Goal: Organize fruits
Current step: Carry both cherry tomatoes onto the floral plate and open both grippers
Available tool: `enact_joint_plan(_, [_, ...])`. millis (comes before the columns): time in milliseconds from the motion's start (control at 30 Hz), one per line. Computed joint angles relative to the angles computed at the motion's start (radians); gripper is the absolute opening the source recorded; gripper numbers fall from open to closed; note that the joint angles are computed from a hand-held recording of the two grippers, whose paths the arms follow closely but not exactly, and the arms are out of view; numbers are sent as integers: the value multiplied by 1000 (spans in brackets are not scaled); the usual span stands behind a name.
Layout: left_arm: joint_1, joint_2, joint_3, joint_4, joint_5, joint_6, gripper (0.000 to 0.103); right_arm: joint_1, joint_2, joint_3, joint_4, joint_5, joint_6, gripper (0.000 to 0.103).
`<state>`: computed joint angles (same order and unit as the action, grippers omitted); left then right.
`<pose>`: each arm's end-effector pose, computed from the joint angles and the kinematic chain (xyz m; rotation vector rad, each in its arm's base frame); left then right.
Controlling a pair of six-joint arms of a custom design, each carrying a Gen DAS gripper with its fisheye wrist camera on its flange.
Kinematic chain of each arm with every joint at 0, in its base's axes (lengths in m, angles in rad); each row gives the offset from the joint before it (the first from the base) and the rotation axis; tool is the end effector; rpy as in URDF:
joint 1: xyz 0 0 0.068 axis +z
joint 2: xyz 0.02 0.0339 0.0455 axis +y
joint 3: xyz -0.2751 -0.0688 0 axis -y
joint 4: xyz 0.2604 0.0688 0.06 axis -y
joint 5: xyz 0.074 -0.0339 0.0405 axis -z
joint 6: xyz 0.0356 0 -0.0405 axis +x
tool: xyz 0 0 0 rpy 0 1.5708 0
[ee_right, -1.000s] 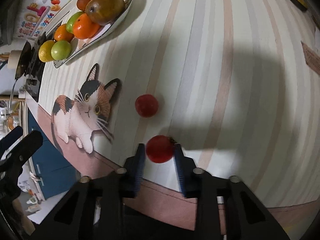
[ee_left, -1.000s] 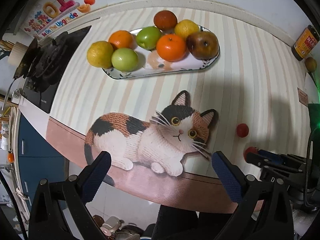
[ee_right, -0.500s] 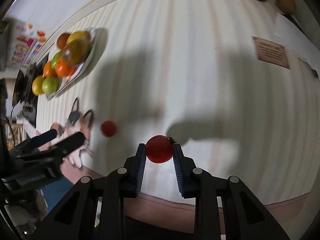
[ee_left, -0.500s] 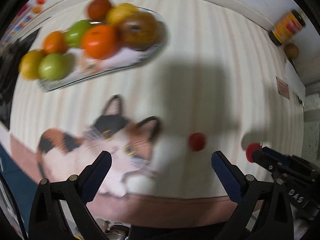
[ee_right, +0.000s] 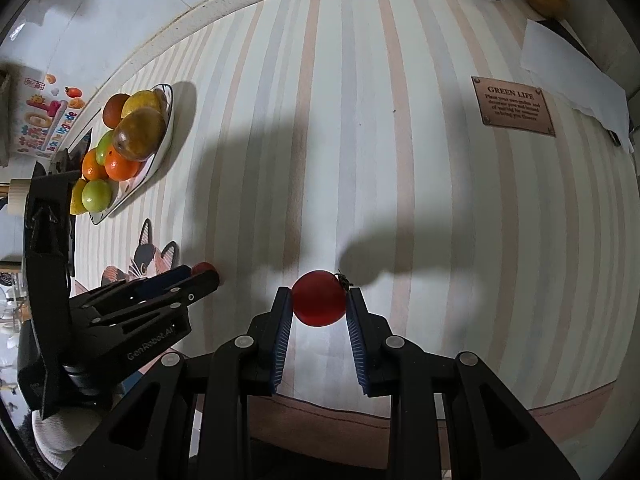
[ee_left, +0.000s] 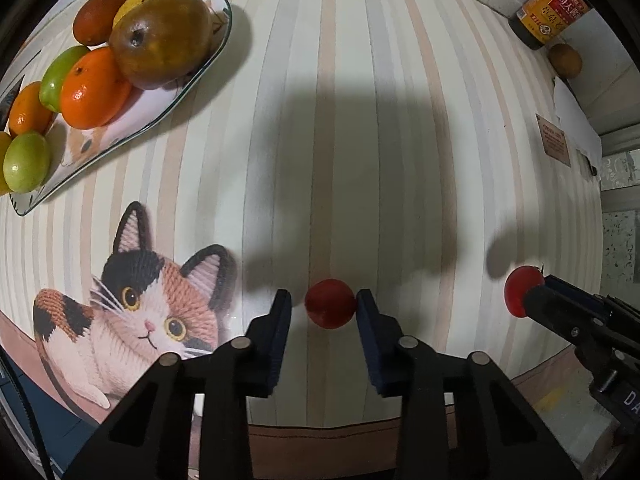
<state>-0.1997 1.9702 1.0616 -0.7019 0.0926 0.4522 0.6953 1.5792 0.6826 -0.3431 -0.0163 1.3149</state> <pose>0.3228 -0.0687 0.0891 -0.9932 -2.9474 0.1507 0.2049 0.1717 0.1190 0.8947 2.8082 0.4286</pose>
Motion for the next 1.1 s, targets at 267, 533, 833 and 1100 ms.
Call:
enact_joint_plan(267, [35,-23,-32,19,21,21,23,-15,-23,23,-38,10,-27,30])
enact_joint_plan(533, [187,-56,99,-105,95,62,23,-34,9,95,-9,1,-82,30])
enact_joint_plan(833, [367,134,559,-343,193,1,23,-61,315,432,155,-124,-183,30])
enact_joint_plan(1100, [388,391,921,-484,187,-73,24,-76,663,934,-15,-145,-273,30])
